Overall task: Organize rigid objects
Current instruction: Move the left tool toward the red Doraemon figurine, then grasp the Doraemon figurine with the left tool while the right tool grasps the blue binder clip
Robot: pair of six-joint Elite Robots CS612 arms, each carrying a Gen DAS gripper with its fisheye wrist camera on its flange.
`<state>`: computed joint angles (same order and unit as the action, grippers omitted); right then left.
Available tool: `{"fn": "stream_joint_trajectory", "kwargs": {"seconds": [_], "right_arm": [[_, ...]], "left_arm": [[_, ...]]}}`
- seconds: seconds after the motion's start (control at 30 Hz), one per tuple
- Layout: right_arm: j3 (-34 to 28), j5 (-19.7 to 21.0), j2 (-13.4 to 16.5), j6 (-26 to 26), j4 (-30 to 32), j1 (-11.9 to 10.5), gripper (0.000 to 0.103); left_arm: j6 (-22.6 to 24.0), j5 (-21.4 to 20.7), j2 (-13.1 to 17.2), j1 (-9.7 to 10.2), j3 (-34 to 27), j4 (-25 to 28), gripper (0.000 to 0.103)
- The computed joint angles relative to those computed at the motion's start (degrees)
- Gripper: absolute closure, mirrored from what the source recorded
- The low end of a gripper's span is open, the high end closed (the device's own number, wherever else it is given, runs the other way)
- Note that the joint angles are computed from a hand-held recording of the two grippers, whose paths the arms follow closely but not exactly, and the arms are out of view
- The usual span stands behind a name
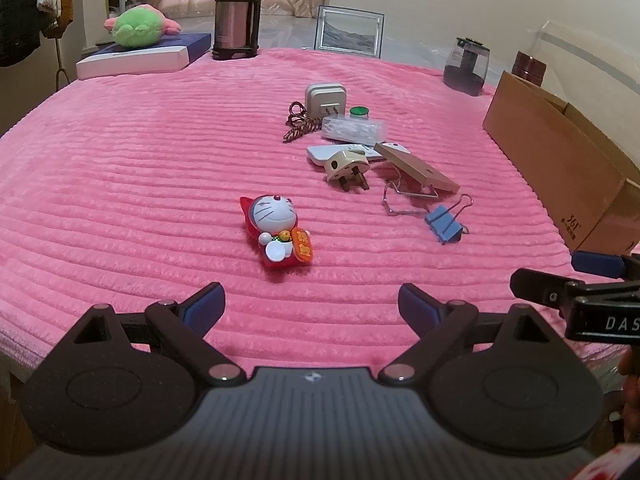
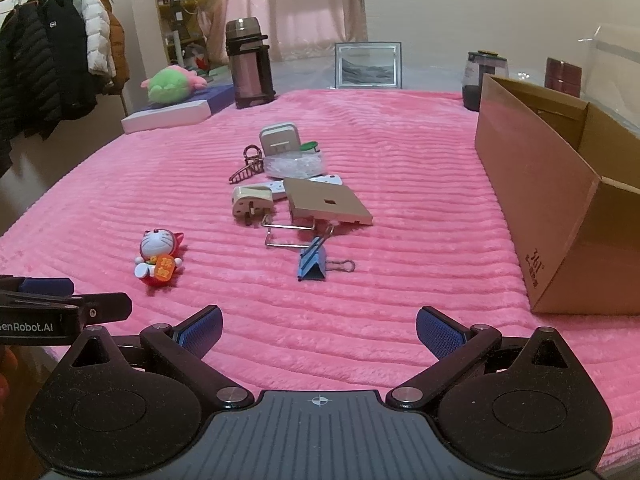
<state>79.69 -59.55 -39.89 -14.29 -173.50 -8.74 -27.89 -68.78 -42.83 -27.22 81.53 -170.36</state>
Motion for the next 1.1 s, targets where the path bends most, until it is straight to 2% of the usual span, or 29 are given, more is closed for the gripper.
{"fn": "stream_joint_trajectory", "kwargs": {"seconds": [0.5,0.87,0.93,1.1], "right_arm": [[-0.98,-2.92,0.61,1.25,-0.06,1.01,0.003],[-2.72,-6.1,2.15,4.45,-2.93,2.24,0.003],[-3.27,-6.89,2.52,4.78,-3.03,2.54,0.009],[-4.72,-8.66,3.56,6.49,-3.35,3.23,0.016]], "left_arm": [[3.92,-2.51,1.4,1.24,-1.71,-0.41,0.012],[6.26,-3.87,2.88,2.62,-3.43,-0.77,0.015],[6.84,-4.34,3.39,2.96,-4.07,-1.08,0.016],[8.57,-4.83,4.68,3.57,-5.79,-1.38,0.019]]}}
